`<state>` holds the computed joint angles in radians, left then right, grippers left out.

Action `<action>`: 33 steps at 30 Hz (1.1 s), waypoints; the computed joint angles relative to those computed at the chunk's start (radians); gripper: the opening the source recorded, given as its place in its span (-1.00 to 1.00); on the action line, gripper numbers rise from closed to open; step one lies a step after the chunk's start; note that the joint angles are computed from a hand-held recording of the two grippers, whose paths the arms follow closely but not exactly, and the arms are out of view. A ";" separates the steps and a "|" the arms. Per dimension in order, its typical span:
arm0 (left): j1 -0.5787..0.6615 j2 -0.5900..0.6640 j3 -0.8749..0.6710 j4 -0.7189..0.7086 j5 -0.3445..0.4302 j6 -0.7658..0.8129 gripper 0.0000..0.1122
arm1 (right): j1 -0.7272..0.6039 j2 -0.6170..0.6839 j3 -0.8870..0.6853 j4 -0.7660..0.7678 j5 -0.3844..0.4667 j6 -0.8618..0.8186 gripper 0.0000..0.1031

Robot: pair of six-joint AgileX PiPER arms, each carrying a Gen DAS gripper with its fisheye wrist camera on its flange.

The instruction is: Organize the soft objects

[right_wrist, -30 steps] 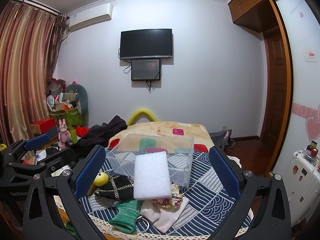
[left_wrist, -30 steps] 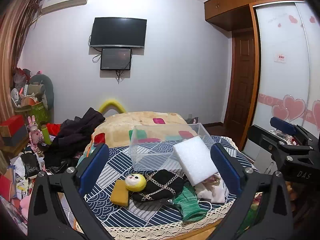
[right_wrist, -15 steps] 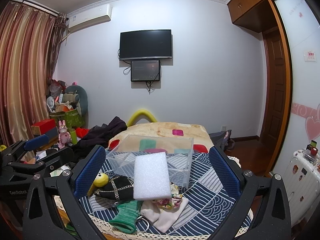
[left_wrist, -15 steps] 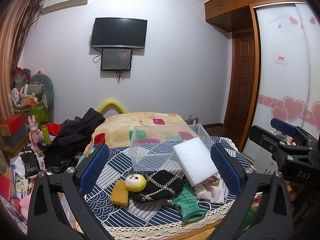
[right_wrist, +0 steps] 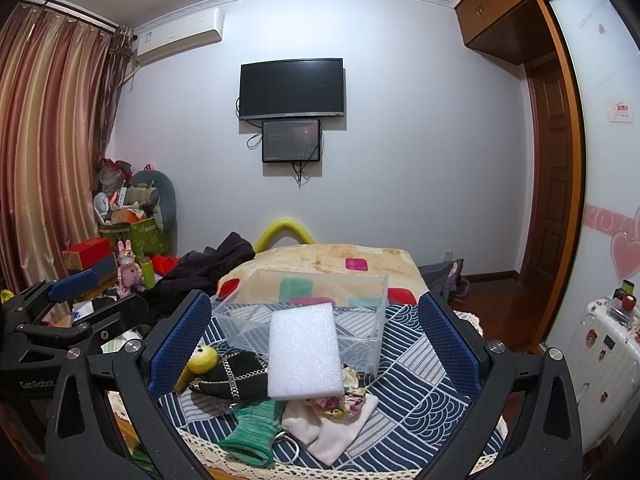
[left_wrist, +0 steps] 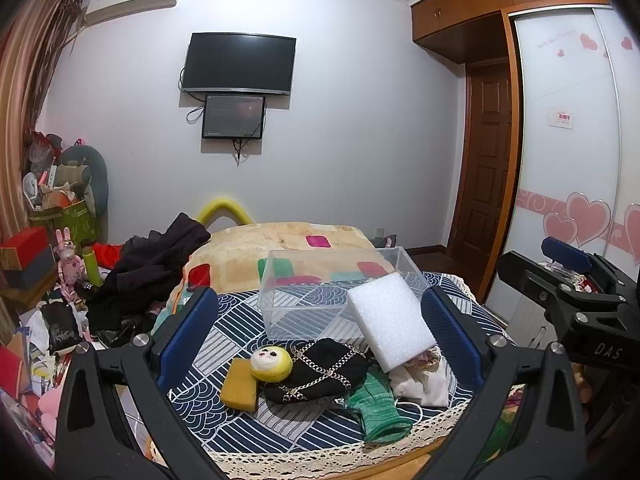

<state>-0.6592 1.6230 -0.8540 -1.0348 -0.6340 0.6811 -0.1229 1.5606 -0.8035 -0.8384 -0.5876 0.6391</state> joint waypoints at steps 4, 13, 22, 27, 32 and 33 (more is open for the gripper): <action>0.005 0.000 0.003 0.009 0.004 -0.008 0.83 | 0.000 0.000 0.001 -0.002 0.000 0.001 1.00; 0.062 0.056 -0.025 0.046 0.056 -0.034 0.83 | 0.011 0.030 -0.019 -0.020 0.026 0.019 1.00; 0.221 0.237 -0.158 0.034 0.267 -0.030 0.83 | 0.047 0.155 -0.121 -0.127 0.127 0.118 1.00; 0.289 0.331 -0.235 0.092 0.363 -0.099 0.83 | 0.071 0.240 -0.203 -0.264 0.182 0.243 1.00; 0.337 0.397 -0.304 0.134 0.433 -0.147 0.56 | 0.109 0.318 -0.281 -0.345 0.243 0.316 1.00; 0.345 0.408 -0.314 0.163 0.449 -0.176 0.52 | 0.115 0.332 -0.297 -0.364 0.255 0.337 1.00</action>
